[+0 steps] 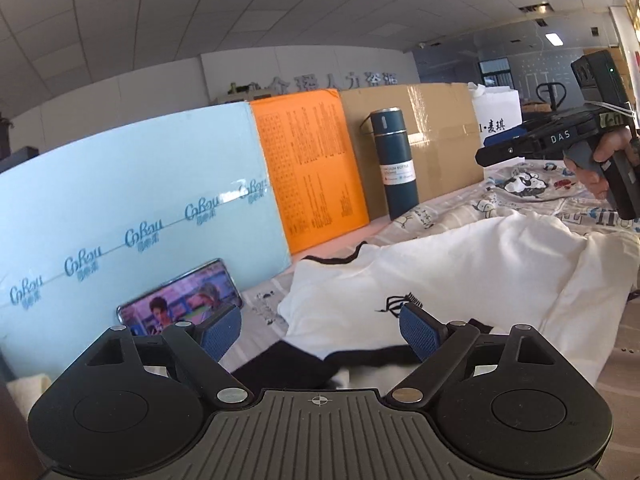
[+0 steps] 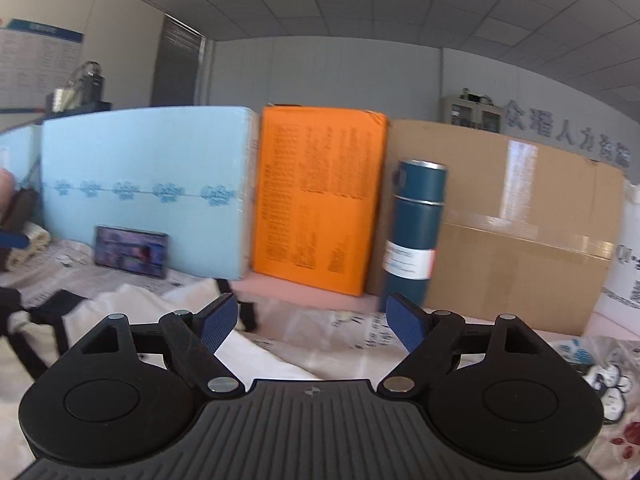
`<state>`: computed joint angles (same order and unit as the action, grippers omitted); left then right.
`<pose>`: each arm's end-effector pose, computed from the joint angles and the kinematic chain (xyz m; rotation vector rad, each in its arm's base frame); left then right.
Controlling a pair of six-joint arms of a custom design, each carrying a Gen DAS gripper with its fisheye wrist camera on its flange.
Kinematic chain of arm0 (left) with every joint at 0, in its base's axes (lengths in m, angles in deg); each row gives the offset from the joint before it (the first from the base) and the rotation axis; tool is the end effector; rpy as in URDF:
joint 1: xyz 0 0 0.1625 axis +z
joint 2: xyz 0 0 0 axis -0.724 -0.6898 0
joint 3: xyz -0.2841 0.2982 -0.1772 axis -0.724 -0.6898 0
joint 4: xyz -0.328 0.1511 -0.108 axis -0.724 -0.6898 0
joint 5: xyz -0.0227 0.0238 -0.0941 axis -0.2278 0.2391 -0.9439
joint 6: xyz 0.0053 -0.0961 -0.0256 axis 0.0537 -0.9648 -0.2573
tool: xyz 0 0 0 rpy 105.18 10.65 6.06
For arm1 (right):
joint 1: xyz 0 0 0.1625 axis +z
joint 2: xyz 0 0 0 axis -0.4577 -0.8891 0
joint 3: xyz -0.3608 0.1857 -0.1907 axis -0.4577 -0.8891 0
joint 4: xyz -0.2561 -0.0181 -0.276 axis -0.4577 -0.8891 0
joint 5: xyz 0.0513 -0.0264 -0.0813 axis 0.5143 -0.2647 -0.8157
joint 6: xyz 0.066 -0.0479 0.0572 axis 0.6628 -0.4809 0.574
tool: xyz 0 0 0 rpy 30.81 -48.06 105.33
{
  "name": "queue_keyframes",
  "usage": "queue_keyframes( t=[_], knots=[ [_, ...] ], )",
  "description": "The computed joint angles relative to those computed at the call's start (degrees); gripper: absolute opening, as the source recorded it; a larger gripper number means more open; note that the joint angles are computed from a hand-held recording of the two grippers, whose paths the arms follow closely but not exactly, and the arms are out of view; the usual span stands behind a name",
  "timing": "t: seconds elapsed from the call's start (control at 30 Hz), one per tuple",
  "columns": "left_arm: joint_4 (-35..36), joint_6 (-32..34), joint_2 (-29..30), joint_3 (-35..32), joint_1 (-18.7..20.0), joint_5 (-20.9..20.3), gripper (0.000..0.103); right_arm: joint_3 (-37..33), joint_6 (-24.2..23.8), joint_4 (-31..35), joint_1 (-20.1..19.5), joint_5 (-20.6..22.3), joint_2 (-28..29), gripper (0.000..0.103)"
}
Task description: Fold clothes
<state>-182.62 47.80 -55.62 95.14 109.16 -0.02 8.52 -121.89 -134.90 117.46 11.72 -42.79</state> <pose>-0.1340 -0.6881 0.1769 0.8124 1.8472 -1.2729 0.1690 -0.9006 0.1947 1.5849 -2.2850 1.1953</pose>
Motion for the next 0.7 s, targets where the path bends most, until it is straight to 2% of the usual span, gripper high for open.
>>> queue_keyframes(
  t=[0.1, 0.2, 0.33, 0.4, 0.47, 0.53, 0.6, 0.7],
  knots=[
    [-2.39, -2.16, -0.85, 2.68, -0.25, 1.18, 0.089, 1.12, -0.54, 7.16, 1.28, 2.55, -0.47, 0.083],
    [-1.8, -4.01, -2.21, 5.17, -0.15, -0.12, 0.089, 1.32, -2.67, 14.95, 2.46, 2.88, -0.02, 0.083],
    [5.85, -5.55, -5.24, 8.77, 0.71, -7.8, 0.089, 2.47, -3.42, 21.78, 3.35, -1.0, -0.05, 0.08],
    [11.23, -6.44, -5.91, 8.36, 1.1, -9.71, 0.089, 3.07, -2.51, 24.29, 3.26, -3.09, -0.3, 0.071],
    [15.86, -7.51, -5.97, 7.6, 1.36, -9.71, 0.089, 3.38, -1.5, 26.95, 3.17, -5.15, -0.39, 0.067],
    [18.26, -9.47, -5.63, 6.61, 1.59, -7.63, 0.089, 3.57, -0.54, 29.1, 3.03, -7.05, -0.39, 0.064],
    [20.29, -12.39, -5.78, 6.13, 1.94, -6.49, 0.089, 3.31, -0.24, 30.81, 2.73, -7.72, -0.3, 0.054],
    [22.81, -16.45, -6.54, 6.21, 2.4, -6.84, 0.088, 3.58, -0.27, 31.31, 2.54, -8.06, -0.32, 0.052]
  ],
)
